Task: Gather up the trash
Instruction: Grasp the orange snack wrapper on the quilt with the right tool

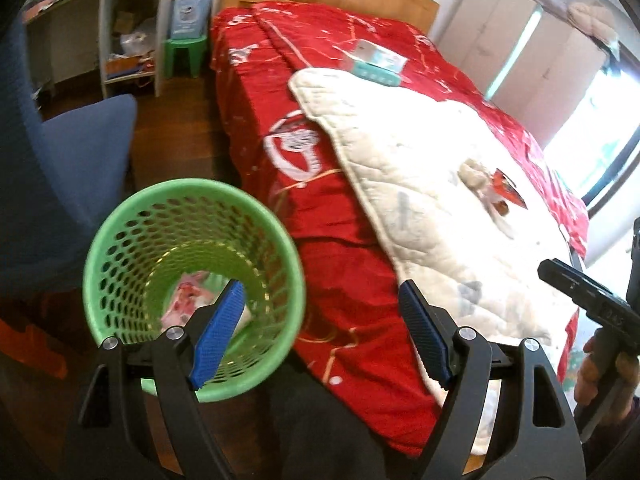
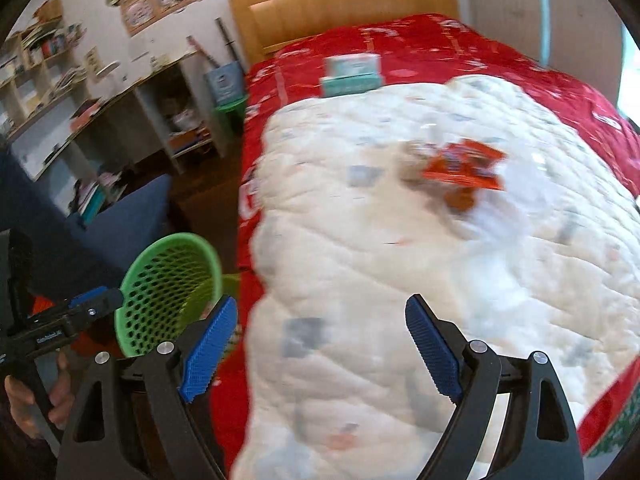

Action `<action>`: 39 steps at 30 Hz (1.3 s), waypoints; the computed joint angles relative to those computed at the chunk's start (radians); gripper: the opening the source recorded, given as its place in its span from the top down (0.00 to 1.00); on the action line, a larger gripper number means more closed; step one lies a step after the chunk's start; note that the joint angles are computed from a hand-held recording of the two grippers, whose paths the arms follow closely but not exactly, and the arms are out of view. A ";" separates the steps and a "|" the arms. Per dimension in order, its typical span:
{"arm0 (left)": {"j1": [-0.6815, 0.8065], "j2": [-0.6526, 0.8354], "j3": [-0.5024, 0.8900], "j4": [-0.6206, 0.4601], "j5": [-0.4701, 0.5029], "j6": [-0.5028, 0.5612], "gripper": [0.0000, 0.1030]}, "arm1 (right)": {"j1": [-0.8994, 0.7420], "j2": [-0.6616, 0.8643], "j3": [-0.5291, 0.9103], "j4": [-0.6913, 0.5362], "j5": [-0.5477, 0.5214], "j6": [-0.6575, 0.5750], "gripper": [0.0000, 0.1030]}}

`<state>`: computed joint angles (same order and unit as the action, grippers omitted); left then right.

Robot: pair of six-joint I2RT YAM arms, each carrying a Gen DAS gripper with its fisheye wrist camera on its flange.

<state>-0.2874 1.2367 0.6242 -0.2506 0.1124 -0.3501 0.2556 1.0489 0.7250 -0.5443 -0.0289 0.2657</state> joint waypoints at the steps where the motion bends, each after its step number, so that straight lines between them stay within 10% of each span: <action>1: -0.021 0.013 0.013 0.002 -0.007 -0.005 0.24 | -0.049 -0.010 -0.003 -0.010 -0.017 -0.022 0.19; 16: -0.148 0.165 0.120 0.030 -0.036 -0.035 0.24 | -0.474 0.268 0.207 -0.018 -0.258 -0.140 0.19; 36: -0.055 0.272 0.131 0.070 0.019 -0.020 0.24 | -0.390 0.831 0.726 -0.125 -0.064 -0.045 0.22; 39: -0.054 0.274 0.131 0.072 0.019 -0.018 0.24 | -0.389 0.854 0.741 -0.136 -0.057 -0.043 0.34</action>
